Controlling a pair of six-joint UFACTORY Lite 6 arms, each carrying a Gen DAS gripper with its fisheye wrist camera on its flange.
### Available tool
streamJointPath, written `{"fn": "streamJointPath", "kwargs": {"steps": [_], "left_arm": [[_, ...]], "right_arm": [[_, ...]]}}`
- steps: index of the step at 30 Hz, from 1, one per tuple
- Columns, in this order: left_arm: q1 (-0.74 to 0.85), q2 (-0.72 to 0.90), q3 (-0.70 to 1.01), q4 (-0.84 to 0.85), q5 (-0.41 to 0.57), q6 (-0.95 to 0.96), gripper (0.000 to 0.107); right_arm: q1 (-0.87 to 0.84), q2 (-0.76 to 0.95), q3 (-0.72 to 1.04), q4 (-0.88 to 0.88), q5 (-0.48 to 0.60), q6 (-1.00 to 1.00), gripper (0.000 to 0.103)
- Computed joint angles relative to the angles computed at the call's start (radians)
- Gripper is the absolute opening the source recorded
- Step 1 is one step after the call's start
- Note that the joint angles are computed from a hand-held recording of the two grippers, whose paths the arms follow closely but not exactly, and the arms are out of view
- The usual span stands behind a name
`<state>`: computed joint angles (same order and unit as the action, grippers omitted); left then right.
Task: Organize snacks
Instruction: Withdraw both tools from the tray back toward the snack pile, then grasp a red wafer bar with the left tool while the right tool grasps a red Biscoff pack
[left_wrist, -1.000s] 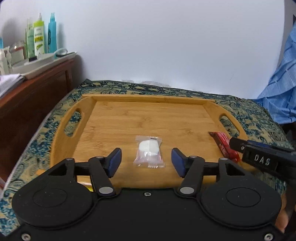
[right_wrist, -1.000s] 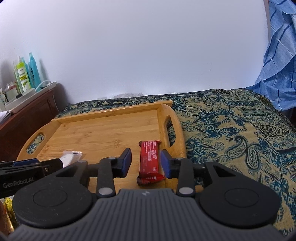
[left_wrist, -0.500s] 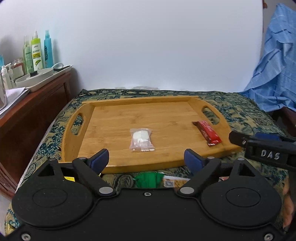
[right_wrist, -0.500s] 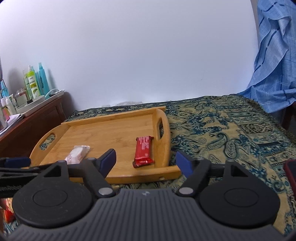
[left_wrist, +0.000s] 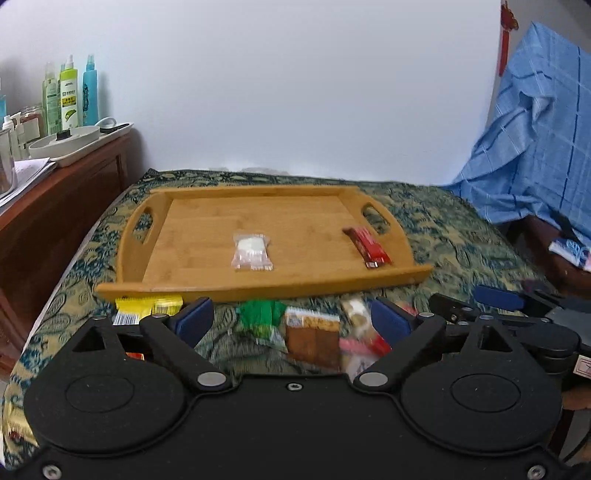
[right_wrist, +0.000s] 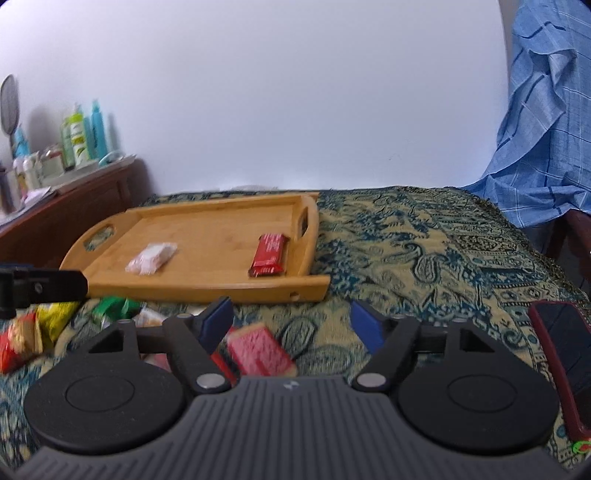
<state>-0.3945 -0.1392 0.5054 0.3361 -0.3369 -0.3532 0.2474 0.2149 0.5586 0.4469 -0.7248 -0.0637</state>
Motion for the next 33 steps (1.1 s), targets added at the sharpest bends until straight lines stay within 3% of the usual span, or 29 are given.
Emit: {"fn": "streamJointPath", "kwargs": {"steps": [1, 4, 8, 15, 26, 30, 33], "left_arm": [[-0.01, -0.014, -0.018, -0.04, 0.004, 0.041, 0.085], [-0.06, -0.065, -0.08, -0.211, 0.041, 0.214, 0.066], [-0.053, -0.078, -0.126, -0.051, 0.058, 0.05, 0.061], [-0.072, -0.009, -0.131, -0.141, 0.048, 0.093, 0.052], [-0.086, 0.148, -0.077, -0.177, 0.004, 0.079, 0.048], [-0.085, 0.154, -0.08, -0.147, -0.014, 0.052, 0.036], [-0.087, 0.152, -0.084, -0.138, -0.02, 0.039, 0.034]], "right_arm": [[0.006, -0.008, -0.015, -0.015, 0.0, 0.006, 0.077], [0.007, -0.019, -0.04, -0.112, 0.036, 0.08, 0.059], [0.018, 0.01, -0.02, -0.202, 0.075, 0.135, 0.05], [0.061, 0.057, 0.028, -0.203, 0.099, 0.101, 0.049], [0.037, 0.116, 0.098, -0.263, 0.115, 0.135, 0.05], [0.037, 0.125, 0.109, -0.269, 0.116, 0.14, 0.051], [0.035, 0.131, 0.119, -0.278, 0.12, 0.146, 0.052]]}}
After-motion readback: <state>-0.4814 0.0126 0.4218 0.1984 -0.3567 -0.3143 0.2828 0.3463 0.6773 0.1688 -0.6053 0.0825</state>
